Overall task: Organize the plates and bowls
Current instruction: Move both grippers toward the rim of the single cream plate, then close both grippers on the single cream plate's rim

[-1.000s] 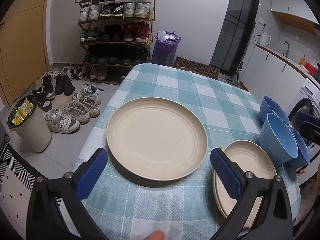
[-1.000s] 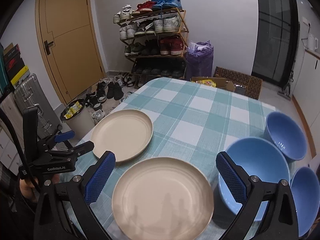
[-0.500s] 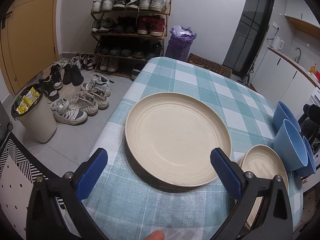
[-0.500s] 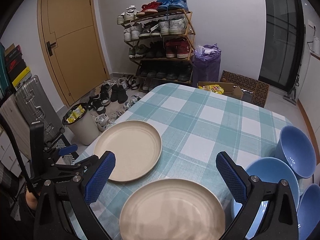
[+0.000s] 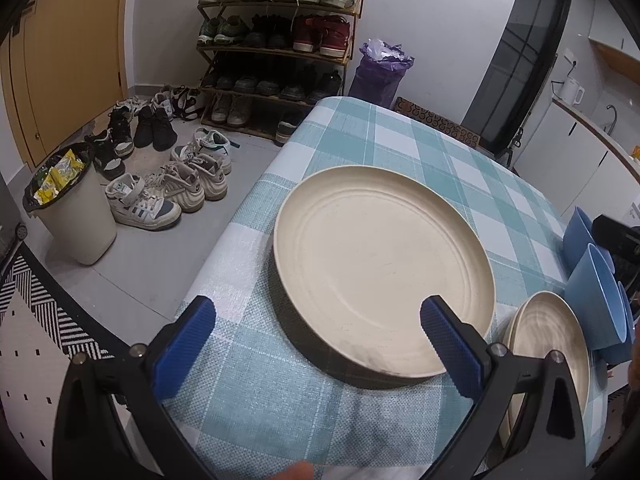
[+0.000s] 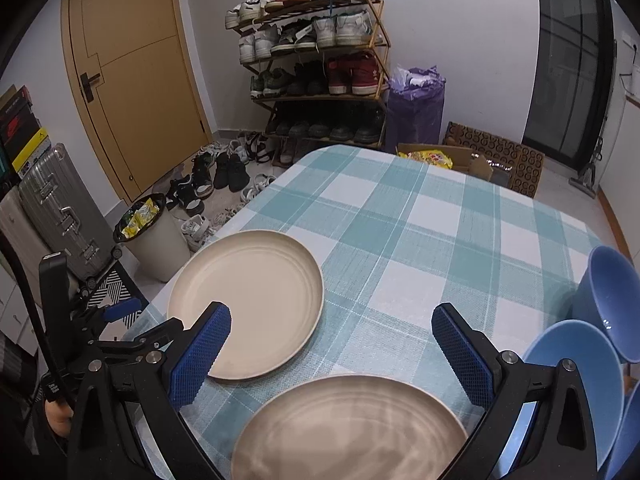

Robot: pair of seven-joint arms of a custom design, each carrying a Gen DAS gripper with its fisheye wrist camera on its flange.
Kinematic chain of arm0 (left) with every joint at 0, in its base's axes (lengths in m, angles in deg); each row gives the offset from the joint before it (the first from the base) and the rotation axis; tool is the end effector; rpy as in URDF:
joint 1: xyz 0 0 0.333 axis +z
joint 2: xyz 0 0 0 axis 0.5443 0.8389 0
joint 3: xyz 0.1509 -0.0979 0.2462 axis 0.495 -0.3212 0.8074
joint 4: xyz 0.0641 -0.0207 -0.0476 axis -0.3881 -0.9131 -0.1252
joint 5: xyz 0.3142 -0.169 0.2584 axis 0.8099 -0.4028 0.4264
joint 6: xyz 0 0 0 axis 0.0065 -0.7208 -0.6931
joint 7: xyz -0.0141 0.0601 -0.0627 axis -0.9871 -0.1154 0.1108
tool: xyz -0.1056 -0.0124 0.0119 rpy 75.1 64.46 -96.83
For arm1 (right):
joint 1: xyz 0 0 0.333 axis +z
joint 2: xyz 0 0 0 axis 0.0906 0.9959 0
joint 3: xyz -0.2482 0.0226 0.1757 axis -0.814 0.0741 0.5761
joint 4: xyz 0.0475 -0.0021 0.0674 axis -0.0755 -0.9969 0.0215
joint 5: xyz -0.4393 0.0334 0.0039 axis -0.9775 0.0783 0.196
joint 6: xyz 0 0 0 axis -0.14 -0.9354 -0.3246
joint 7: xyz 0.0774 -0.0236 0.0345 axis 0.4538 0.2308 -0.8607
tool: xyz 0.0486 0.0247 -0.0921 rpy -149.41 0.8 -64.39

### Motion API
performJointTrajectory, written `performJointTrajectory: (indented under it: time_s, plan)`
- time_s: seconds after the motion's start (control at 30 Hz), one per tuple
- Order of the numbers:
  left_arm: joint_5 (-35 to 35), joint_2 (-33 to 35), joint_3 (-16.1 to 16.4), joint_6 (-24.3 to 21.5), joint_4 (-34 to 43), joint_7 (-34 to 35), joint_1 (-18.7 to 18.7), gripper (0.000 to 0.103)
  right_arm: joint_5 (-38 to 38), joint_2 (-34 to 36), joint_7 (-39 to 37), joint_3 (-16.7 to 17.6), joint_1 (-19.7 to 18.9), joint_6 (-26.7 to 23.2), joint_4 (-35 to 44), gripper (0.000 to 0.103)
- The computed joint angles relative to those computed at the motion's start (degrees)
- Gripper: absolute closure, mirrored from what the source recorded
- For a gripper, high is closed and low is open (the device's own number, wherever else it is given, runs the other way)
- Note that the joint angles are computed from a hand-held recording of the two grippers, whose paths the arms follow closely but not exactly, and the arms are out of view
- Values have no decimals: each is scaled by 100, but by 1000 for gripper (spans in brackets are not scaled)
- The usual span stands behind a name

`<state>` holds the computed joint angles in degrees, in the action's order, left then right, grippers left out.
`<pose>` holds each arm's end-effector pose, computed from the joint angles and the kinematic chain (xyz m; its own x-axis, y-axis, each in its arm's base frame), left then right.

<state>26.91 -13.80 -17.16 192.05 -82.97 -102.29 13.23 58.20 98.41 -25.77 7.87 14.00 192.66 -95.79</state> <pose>0.5961 -0.2878 0.2491 0.5987 -0.7631 0.2433 -0.5045 -0.5953 -0.6254 0.7890 0.2235 0.3288 0.8260 -0.5561 -0.0922 -0.4664 -0.5825 -0.6657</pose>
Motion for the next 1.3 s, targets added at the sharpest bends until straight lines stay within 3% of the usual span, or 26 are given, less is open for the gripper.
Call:
performJointTrajectory:
  time_s: [0.23, 0.3, 0.37, 0.47, 0.6, 0.73, 0.83, 1.07, 1.3]
  plan:
    - [171, 2, 64, 177, -80, -357, 31, 4, -442, 510, 361, -144, 241, -249, 602, 1]
    - [227, 20, 69, 272, -88, -402, 53, 13, -589, 697, 551, -192, 309, -360, 840, 1]
    - [192, 59, 66, 353, -76, -376, 83, 15, -687, 841, 650, -189, 328, -486, 1023, 1]
    - [227, 105, 88, 470, -62, -387, 96, 32, -844, 1060, 776, -203, 386, -627, 1295, 1]
    - [174, 144, 111, 560, -39, -299, 102, 43, -1039, 1312, 931, -235, 460, -825, 1613, 14]
    - [160, 136, 131, 559, -51, -319, 87, 43, -1245, 1555, 1018, -267, 530, -1080, 1940, 33]
    - [161, 111, 141, 569, -86, -340, 87, 44, -1312, 1654, 1068, -268, 554, -1134, 2060, 36]
    - [219, 139, 160, 706, -95, -375, 111, 59, -1493, 1996, 1309, -313, 639, -1280, 2565, 39]
    - [301, 150, 176, 766, -88, -392, 99, 68, -1671, 2236, 1445, -338, 719, -1398, 2885, 57]
